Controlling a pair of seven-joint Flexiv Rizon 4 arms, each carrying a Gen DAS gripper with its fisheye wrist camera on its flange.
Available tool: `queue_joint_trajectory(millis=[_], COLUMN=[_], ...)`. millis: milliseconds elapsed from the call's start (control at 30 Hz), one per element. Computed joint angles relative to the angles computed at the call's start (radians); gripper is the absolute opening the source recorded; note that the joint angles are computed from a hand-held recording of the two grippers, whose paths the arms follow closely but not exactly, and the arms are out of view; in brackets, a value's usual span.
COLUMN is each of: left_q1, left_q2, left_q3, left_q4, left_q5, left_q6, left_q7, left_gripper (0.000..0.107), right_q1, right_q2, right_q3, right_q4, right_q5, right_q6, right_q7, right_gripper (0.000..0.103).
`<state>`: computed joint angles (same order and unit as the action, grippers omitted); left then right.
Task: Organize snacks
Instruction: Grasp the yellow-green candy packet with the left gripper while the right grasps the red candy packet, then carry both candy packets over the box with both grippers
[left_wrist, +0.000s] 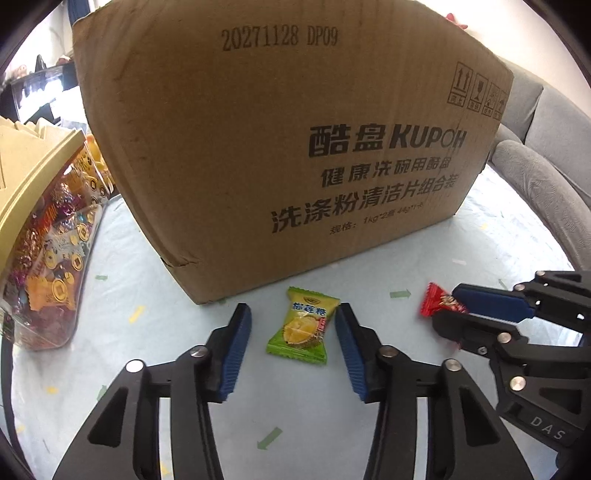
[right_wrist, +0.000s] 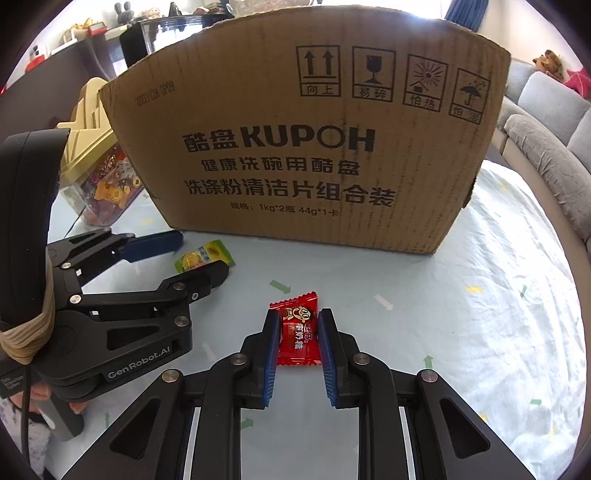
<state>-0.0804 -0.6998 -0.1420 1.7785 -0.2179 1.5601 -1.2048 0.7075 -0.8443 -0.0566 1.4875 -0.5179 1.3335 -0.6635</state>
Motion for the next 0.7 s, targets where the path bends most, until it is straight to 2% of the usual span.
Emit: queue_joint_trajectory(millis=[67,300,700], left_q1=[0.002,0.021,0.071], left_q2=[0.002,0.026,0.144], left_q3=[-0.004,-0.022,-0.070], left_q4=[0.006,0.062,0.217], left_q5=[-0.003,-0.009,0.007], left_q6=[0.008,0.045,0.144], left_q7=[-0.005,-0.034,-0.105], left_gripper=[0.027,0.025,0.025], right_q1=[-0.010,-0.007,0.055], right_q2=[-0.009,-0.003,0.070], right_q3=[0.017,0.010,-0.082], right_q4=[-0.014,-0.001,0.113], right_q5=[0.010,0.020,-0.018], right_q6=[-0.007,0.011,0.109], right_q7=[-0.009,-0.013,0.065], right_gripper=[0.022,0.020,0.020])
